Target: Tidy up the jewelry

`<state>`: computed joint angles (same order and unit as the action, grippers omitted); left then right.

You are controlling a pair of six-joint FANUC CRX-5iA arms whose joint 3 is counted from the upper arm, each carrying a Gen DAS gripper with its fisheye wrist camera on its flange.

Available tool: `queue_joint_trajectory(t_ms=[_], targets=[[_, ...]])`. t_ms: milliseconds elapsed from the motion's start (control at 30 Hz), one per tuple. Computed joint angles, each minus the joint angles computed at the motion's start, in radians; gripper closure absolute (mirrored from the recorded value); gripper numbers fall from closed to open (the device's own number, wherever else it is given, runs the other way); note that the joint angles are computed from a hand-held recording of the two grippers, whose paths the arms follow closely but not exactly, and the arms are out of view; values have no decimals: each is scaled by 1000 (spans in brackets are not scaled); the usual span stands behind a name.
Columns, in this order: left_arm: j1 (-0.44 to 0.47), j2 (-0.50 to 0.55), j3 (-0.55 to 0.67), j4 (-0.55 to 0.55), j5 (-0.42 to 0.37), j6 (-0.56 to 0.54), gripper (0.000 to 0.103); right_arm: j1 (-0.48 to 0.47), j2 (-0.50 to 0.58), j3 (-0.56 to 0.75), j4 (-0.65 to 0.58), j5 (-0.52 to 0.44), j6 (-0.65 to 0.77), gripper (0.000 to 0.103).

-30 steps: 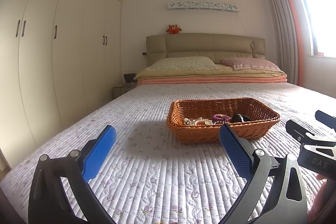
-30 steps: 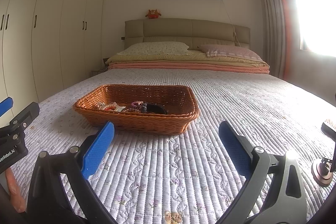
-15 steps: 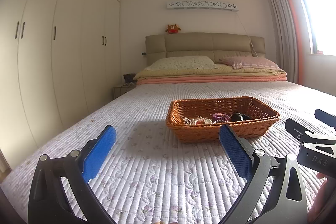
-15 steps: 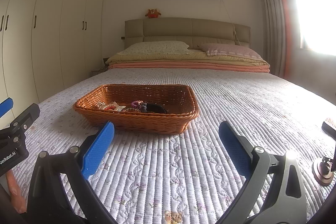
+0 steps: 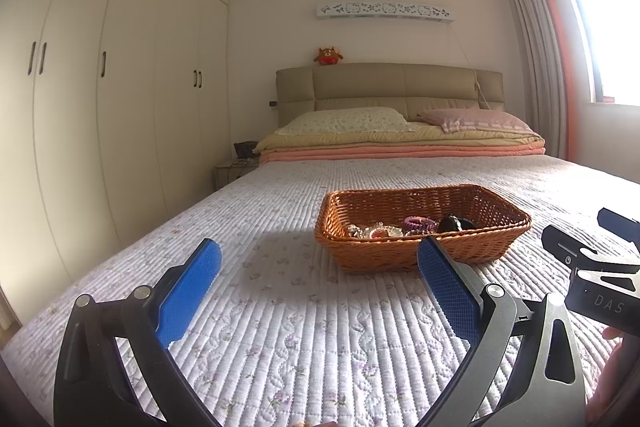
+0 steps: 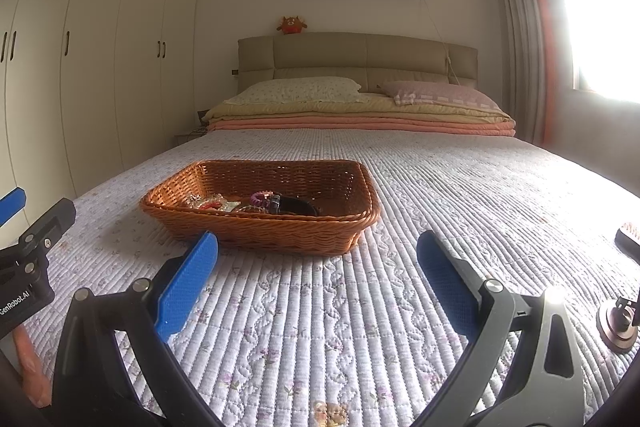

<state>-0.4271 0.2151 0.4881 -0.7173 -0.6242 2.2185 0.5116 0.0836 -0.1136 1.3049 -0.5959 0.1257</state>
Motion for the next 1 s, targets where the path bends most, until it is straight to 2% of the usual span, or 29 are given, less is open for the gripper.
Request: queue_joint_trajectory(t_ms=[1000], targets=[[10,0,-6,32,9,-20,7,3,2,6,-23,-4,22,8]])
